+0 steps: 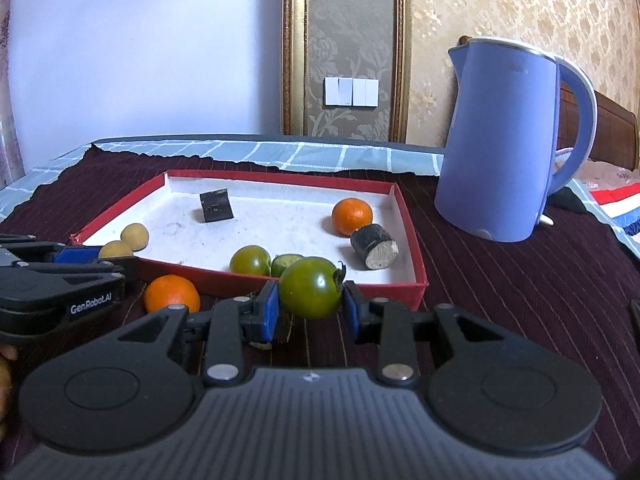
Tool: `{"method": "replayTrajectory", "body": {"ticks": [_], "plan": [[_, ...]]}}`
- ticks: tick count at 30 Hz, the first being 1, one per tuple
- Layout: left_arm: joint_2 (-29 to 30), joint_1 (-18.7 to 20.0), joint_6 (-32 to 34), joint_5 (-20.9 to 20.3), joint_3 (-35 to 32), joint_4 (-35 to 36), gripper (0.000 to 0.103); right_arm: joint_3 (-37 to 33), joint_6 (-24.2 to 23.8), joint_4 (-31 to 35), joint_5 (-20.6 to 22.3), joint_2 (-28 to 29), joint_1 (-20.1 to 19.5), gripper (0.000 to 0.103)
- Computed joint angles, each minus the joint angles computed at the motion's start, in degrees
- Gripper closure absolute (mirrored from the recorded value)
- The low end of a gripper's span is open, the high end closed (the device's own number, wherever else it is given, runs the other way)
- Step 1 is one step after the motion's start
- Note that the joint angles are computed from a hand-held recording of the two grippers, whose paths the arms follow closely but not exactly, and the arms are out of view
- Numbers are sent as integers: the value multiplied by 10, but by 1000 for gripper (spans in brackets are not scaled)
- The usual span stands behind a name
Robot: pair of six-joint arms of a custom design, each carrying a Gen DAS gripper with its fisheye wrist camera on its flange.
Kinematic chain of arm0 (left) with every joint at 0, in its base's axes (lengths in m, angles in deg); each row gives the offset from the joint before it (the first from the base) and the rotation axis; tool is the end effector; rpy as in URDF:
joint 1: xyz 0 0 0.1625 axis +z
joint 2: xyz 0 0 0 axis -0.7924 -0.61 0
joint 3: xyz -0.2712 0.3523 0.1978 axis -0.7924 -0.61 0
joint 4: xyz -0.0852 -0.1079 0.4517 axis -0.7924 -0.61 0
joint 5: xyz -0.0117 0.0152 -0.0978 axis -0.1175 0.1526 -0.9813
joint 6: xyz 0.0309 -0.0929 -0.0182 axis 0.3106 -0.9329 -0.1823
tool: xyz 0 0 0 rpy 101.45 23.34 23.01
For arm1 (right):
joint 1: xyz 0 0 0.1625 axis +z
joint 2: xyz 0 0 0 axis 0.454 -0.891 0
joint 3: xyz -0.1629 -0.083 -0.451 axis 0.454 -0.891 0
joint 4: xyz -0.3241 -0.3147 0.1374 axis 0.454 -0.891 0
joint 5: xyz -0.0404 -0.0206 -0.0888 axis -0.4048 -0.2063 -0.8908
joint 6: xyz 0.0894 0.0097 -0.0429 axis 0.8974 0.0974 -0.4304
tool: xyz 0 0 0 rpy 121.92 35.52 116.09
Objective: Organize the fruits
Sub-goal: 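Carry the yellow-green and green fruits over the red tray with both tools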
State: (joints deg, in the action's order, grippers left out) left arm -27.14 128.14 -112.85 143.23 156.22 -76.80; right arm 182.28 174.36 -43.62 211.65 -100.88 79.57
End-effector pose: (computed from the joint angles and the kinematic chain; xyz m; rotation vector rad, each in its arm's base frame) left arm -0.0094 -0.7022 0.1452 1.0967 2.1951 -0.9568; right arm 0.2403 -0.6094 -0.0889 0.1707 -1.8654 1.2821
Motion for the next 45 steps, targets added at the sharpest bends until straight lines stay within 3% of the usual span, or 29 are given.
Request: {"method": "replayTrajectory", "body": {"ticks": [45], "plan": [[48,-27,4,-42,-63,-6,76,-45,-69,10,2,-7,3,71]]}}
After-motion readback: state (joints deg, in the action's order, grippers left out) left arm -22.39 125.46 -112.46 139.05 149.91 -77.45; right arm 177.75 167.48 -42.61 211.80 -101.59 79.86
